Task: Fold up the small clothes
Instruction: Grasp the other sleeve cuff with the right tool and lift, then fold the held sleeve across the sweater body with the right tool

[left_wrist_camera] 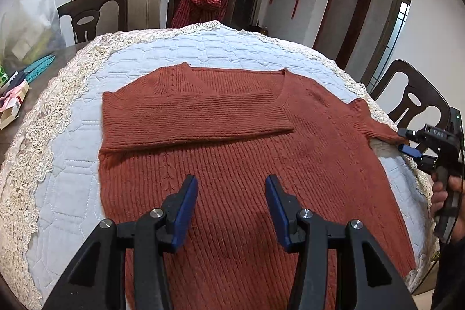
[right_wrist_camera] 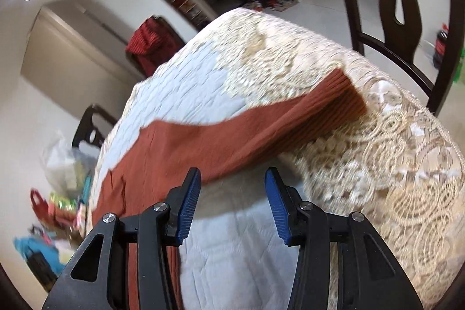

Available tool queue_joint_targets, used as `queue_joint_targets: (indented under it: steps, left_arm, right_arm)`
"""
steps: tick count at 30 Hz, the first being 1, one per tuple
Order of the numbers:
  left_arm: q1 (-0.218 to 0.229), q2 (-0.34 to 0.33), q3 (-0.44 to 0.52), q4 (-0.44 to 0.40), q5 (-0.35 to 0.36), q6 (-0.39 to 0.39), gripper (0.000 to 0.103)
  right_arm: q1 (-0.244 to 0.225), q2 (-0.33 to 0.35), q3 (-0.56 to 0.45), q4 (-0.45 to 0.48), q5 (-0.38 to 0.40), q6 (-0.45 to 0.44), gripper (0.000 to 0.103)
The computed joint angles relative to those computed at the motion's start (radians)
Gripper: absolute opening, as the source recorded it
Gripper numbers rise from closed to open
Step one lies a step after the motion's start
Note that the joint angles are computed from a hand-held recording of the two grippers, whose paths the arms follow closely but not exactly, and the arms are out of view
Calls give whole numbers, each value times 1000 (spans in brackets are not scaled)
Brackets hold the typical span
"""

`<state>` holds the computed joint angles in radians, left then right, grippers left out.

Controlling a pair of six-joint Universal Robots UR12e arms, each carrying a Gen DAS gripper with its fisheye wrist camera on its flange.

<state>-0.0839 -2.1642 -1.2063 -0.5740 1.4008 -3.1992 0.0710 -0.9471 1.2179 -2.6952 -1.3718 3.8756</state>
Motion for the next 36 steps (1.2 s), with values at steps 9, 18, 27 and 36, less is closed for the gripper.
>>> queue_joint_targets:
  steps: [9, 18, 27, 36]
  left_arm:
    - [6, -8, -1, -31, -19, -22, 51]
    - [11, -7, -8, -16, -49, -38, 54]
    - [11, -3, -5, -30, -39, -22, 55]
    - [13, -9, -4, -20, -57, -24, 58]
  right_arm:
    - [-1, 32, -56, -5, -25, 17, 15]
    - [55, 109, -246, -44, 70, -266, 14]
    - [121, 207, -420, 168, 194, -524, 15]
    - [109, 212, -462, 260, -233, -503, 55]
